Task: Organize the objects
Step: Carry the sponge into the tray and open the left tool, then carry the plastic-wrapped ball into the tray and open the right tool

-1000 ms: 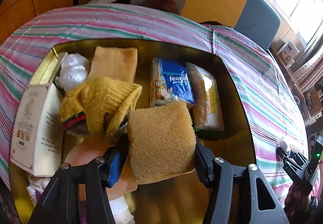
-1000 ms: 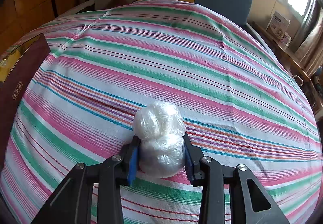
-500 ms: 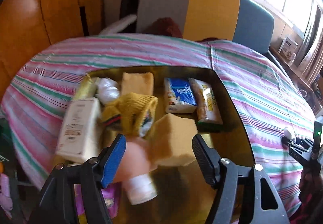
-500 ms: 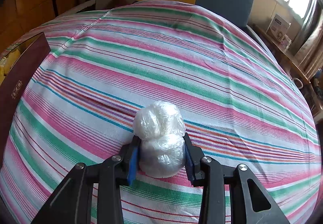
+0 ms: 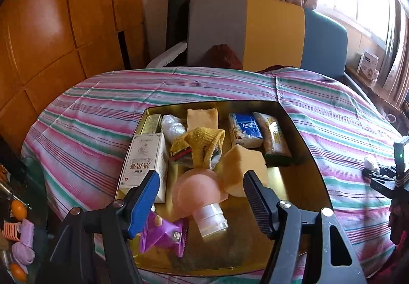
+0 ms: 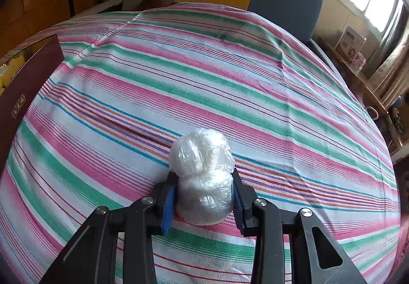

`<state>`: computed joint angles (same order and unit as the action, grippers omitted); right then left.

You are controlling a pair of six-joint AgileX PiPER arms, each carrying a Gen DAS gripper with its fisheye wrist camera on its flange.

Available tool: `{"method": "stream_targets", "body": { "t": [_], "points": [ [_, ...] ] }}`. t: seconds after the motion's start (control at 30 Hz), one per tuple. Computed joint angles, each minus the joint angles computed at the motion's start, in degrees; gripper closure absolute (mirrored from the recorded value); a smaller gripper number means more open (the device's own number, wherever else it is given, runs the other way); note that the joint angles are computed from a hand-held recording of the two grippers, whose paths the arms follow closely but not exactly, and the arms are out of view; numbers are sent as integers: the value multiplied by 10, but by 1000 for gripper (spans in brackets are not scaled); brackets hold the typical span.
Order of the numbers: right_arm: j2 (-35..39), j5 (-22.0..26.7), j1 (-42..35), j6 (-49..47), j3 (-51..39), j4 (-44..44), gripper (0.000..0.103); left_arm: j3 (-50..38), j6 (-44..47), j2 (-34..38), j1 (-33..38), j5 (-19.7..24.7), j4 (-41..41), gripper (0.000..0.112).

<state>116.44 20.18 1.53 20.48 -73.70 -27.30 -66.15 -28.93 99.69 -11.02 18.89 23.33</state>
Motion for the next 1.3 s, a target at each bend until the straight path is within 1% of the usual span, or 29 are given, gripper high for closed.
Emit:
{"method": "stream_targets", "body": {
  "t": [0.07, 0.1, 0.13, 0.17, 0.23, 0.3, 0.4, 0.5, 0.63, 0.77, 0.9, 0.97, 1.0, 1.07, 1.1, 1.17, 1.23, 1.3],
  "points": [
    [1, 21, 6, 11, -11, -4, 67, 6, 8, -2, 5, -4, -10, 43],
    [1, 41, 8, 3, -24, 16, 67, 8, 11, -2, 7, -7, -13, 43],
    [-3, 49, 6, -25, -30, 58, 67, 11, 11, -3, 9, -9, -12, 43],
    [-11, 50, 6, -56, -31, 103, 67, 14, 6, -4, 11, -11, -7, 43],
    [-37, 44, 24, -77, -24, 140, 67, 17, 15, -3, 16, -13, -19, 43],
    [-62, 44, 48, -126, -26, 203, 67, 19, 22, -2, 22, -14, -28, 43],
    [-85, 40, 102, -155, -37, 235, 67, 24, 31, -5, 28, -18, -38, 43],
    [-80, 50, 156, -178, -73, 255, 67, 29, 42, -7, 34, -19, -48, 43],
    [-46, 79, 212, -194, -135, 260, 67, 35, 52, -7, 43, -20, -59, 43],
    [11, 126, 245, -196, -217, 252, 67, 39, 51, -5, 54, -21, -57, 43],
    [63, 167, 263, -180, -282, 213, 66, 42, 45, -1, 62, -23, -51, 43],
    [94, 196, 268, -181, -321, 200, 66, 43, 35, 0, 64, -24, -42, 43],
    [113, 216, 272, -175, -346, 185, 64, 43, 34, 1, 66, -24, -42, 43],
    [138, 234, 278, -163, -374, 161, 62, 45, 9, 3, 67, -26, -18, 43],
    [145, 239, 279, -164, -382, 159, 60, 46, -17, 3, 66, -27, 7, 43],
    [148, 229, 280, -164, -378, 161, 47, 44, -52, 4, 64, -23, 40, 43],
    [140, 214, 277, -170, -363, 170, 42, 49, -89, -1, 62, -26, 76, 43],
    [128, 197, 279, -154, -341, 157, 40, 56, -160, -10, 55, -25, 144, 43]
  ]
}}
